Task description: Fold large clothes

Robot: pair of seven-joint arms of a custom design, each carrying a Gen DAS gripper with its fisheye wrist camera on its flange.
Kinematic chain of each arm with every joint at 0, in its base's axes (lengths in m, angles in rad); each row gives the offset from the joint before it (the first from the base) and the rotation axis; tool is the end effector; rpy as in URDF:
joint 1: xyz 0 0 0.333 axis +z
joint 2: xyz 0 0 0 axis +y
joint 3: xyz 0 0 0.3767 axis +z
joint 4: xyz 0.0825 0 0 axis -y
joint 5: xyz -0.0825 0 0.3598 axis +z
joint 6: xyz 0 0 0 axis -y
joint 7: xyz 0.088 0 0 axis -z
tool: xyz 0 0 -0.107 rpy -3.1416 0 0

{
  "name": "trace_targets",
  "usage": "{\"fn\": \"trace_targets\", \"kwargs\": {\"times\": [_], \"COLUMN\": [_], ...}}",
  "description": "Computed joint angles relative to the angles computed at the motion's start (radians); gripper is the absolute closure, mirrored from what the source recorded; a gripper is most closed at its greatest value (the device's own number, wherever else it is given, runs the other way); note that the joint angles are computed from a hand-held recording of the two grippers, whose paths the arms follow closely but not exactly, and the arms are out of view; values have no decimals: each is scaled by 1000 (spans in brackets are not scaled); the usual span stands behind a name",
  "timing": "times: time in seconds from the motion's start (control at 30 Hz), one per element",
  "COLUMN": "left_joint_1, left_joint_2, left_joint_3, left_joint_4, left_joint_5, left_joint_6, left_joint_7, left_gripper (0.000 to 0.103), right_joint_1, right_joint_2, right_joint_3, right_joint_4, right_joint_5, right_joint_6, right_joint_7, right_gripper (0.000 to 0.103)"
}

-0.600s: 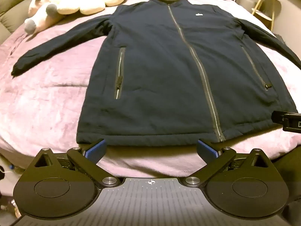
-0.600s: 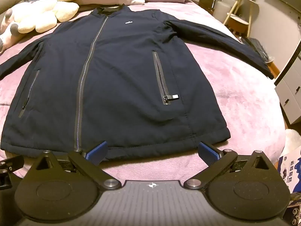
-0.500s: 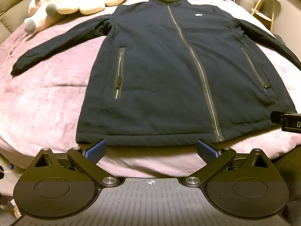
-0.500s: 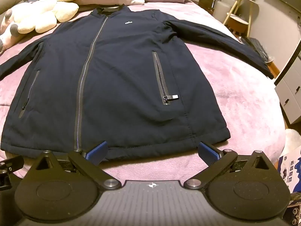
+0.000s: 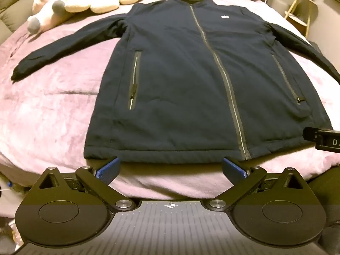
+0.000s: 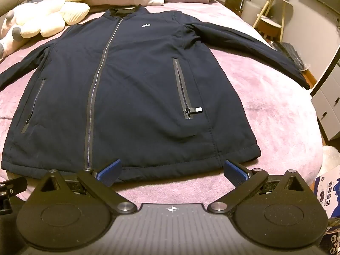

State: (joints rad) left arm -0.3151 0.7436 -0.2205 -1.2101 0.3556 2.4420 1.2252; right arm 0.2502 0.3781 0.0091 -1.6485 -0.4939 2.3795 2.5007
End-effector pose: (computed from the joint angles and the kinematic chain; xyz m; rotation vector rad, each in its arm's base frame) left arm 0.7246 -0.3553 0.4518 -1.6284 2.2277 -0.5915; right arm 0.6735 0.1726 0.4994 -1.5833 2.3162 -0.6519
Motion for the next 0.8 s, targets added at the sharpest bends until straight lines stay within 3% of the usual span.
{"fn": "trace_targets", "kwargs": {"times": [0.8], "left_joint_1": [7], "left_joint_2": [-5], "left_joint_3": [-8], "left_joint_4": [-5], "left_joint_5": [-19], "left_joint_6": [-7], "left_joint_7": [8], "left_gripper": [0], "right_joint_1": [-4], "right_joint_2": [4], "right_joint_3": [0], "right_joint_4": [5], "right_joint_5": [9], "right_joint_6": [0], "right_joint_7": [-11], "right_gripper": [1]}}
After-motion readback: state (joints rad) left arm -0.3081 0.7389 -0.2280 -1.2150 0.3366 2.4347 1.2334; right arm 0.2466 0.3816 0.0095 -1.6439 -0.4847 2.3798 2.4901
